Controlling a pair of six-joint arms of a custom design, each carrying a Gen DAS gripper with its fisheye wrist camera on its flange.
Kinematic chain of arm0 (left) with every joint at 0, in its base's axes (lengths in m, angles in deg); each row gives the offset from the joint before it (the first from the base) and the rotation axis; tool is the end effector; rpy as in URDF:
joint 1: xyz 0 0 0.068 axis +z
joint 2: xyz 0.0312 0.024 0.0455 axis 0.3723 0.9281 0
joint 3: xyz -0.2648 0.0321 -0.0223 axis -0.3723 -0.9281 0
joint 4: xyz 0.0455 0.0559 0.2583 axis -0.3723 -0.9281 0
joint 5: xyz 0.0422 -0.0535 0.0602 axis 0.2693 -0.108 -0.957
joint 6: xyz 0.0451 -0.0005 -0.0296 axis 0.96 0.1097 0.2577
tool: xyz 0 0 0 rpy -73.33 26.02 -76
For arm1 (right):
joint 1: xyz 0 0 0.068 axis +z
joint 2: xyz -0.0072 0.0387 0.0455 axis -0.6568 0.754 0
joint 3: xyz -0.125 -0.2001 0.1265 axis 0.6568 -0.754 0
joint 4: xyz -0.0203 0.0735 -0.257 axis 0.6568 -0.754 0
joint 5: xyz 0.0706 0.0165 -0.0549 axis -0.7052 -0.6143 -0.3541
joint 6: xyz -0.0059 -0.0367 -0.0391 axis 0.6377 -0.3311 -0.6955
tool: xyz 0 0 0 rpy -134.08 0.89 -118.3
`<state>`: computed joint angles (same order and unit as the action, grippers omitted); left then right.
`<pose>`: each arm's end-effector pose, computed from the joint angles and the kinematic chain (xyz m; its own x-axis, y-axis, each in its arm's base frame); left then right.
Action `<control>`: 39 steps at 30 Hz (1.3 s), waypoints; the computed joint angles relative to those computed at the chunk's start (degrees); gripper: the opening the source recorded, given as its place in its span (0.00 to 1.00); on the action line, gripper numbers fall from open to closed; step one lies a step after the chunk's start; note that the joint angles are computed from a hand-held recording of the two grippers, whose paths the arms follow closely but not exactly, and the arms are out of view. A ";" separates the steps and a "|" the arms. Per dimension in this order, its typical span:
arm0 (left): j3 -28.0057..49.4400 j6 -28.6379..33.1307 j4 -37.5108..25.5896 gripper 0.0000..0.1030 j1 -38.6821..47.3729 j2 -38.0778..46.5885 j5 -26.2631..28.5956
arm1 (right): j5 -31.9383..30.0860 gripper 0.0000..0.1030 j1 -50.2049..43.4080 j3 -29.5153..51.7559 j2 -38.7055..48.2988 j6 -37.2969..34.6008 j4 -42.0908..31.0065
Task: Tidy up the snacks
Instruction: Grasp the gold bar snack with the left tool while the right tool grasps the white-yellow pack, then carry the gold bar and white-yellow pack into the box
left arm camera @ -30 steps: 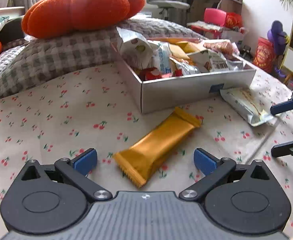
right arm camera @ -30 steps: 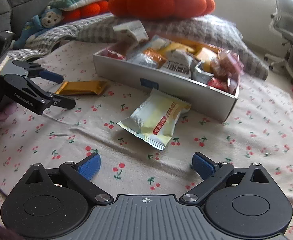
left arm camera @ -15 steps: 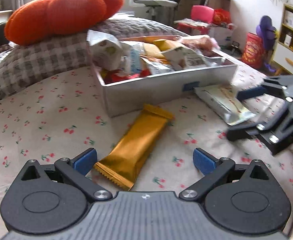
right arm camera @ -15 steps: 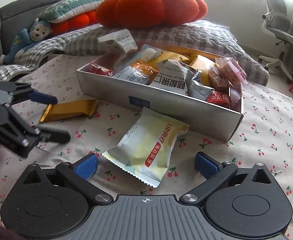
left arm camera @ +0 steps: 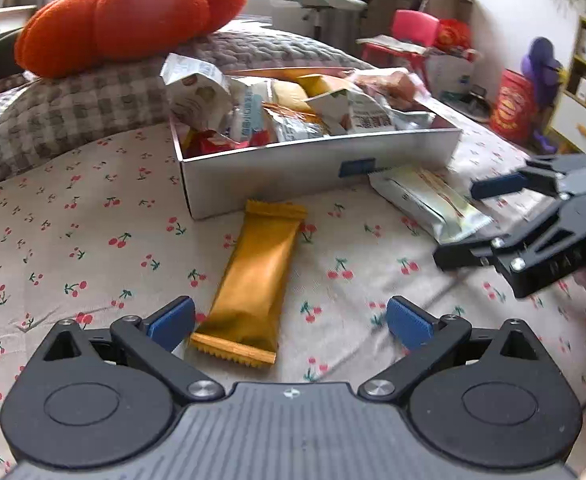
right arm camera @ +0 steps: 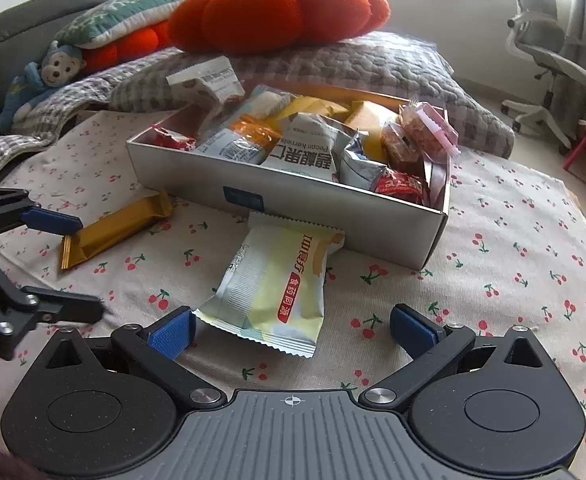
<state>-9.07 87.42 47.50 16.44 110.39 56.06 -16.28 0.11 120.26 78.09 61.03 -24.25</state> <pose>0.3602 -0.0514 0.1308 -0.4990 0.5187 -0.6943 0.7381 0.6741 -0.0269 0.2815 0.2256 0.1092 -0.7051 0.0309 -0.7084 -0.0098 0.9985 0.0534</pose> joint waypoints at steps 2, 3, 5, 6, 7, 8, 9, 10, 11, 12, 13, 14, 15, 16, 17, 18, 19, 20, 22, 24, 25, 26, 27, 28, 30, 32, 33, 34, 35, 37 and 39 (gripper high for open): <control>0.77 -2.62 0.05 0.98 -1.20 0.21 -2.29 | 0.25 1.00 0.07 1.03 0.41 0.76 -1.34; 1.04 -3.74 0.00 0.97 -1.62 0.20 -3.19 | 0.34 1.00 0.08 1.42 0.61 0.99 -1.71; 1.29 -5.25 0.60 0.93 -2.12 0.43 -4.21 | 0.60 1.00 0.09 1.78 0.91 1.33 -1.89; 1.45 -5.95 0.76 0.92 -2.34 0.50 -4.60 | 0.70 1.00 0.10 2.03 1.08 1.44 -2.03; 1.48 -6.72 1.20 0.87 -2.50 0.54 -5.03 | 0.71 1.00 0.10 2.29 1.22 1.55 -2.24; 1.47 -7.61 1.69 0.83 -2.60 0.57 -5.46 | 0.65 1.00 0.06 2.61 1.32 1.66 -2.63; 1.06 -8.33 2.38 0.80 -2.62 0.33 -5.90 | 0.61 1.00 0.04 2.82 1.33 1.77 -2.96; 0.61 -8.97 3.14 0.73 -2.76 0.02 -6.67 | 0.56 1.00 0.01 2.98 1.36 1.76 -3.17; 0.15 -9.36 4.03 0.68 -3.02 -0.23 -7.72 | 0.48 1.00 -0.01 2.97 1.34 1.56 -3.14; -0.18 -9.39 4.50 0.66 -3.20 -0.44 -8.33 | 0.33 0.99 -0.05 2.84 1.26 1.25 -2.88; -0.25 -9.44 4.64 0.62 -3.23 -0.49 -8.41 | 0.15 0.98 -0.07 2.60 1.13 0.94 -2.51; -0.30 -9.48 4.67 0.59 -3.27 -0.57 -8.45 | 0.00 0.96 -0.06 2.50 1.00 0.69 -2.34; -0.23 -9.39 4.56 0.57 -3.32 -0.61 -8.44 | -0.08 0.94 -0.03 2.50 0.87 0.56 -2.34; -0.22 -9.37 4.46 0.53 -3.41 -0.65 -8.45 | -0.18 0.92 -0.07 2.67 0.79 0.52 -2.58; -0.09 -9.33 4.18 0.49 -3.50 -0.72 -8.45 | -0.51 0.88 -0.15 2.82 0.62 0.57 -2.81; 0.05 -9.26 3.81 0.46 -3.63 -0.83 -8.51 | -0.89 0.84 -0.27 2.89 0.42 0.63 -2.92; 0.12 -9.20 3.30 0.42 -3.77 -1.07 -8.57 | -1.32 0.82 -0.35 3.05 0.25 0.69 -3.13; 0.06 -9.23 2.92 0.39 -3.88 -1.29 -8.67 | -1.86 0.76 -0.46 3.30 0.06 0.59 -3.50; 0.51 -9.72 1.75 0.32 -4.32 -1.50 -9.34 | -3.56 0.64 -0.87 3.28 -0.60 0.05 -3.50; 1.30 -10.21 0.03 0.28 -4.70 -1.63 -9.84 | -4.59 0.61 -1.17 3.21 -1.07 0.68 -3.78; 1.49 -10.62 -0.68 0.26 -4.86 -1.78 -10.11 | -5.22 0.60 -1.44 3.13 -1.37 1.21 -3.96; 1.69 -11.00 -1.28 0.25 -5.00 -1.90 -10.27 | -5.54 0.57 -1.63 3.25 -1.57 1.76 -4.41; 1.98 -11.17 -1.90 0.25 -5.07 -1.91 -10.34 | -5.57 0.51 -1.75 3.26 -1.86 2.30 -4.80; 2.24 -11.40 -2.66 0.25 -5.14 -1.97 -10.32 | -6.15 0.49 -2.05 3.22 -2.37 2.66 -5.21; 2.72 -11.88 -4.07 0.25 -5.18 -2.09 -10.15 | -7.07 0.47 -2.37 3.05 -3.38 3.30 -6.02; 3.16 -12.30 -5.24 0.25 -5.27 -2.24 -10.07 | -6.70 0.46 -2.17 3.26 -4.01 3.42 -7.20; 3.25 -12.41 -5.74 0.25 -5.21 -2.41 -9.94 | -6.39 0.45 -1.97 3.57 -4.14 3.34 -8.05; 3.30 -12.58 -6.23 0.25 -5.13 -2.65 -9.80 | -6.09 0.44 -1.73 3.79 -4.31 3.38 -8.85; 3.38 -12.72 -6.82 0.25 -5.03 -2.90 -9.57 | -5.98 0.44 -1.54 3.92 -4.55 3.49 -9.53; 3.41 -13.17 -7.74 0.25 -4.97 -3.66 -9.32 | -6.00 0.44 -1.19 3.94 -5.22 3.76 -10.55; 3.58 -13.67 -8.62 0.25 -4.90 -4.32 -9.17 | -5.88 0.44 -0.82 3.93 -5.94 4.04 -11.52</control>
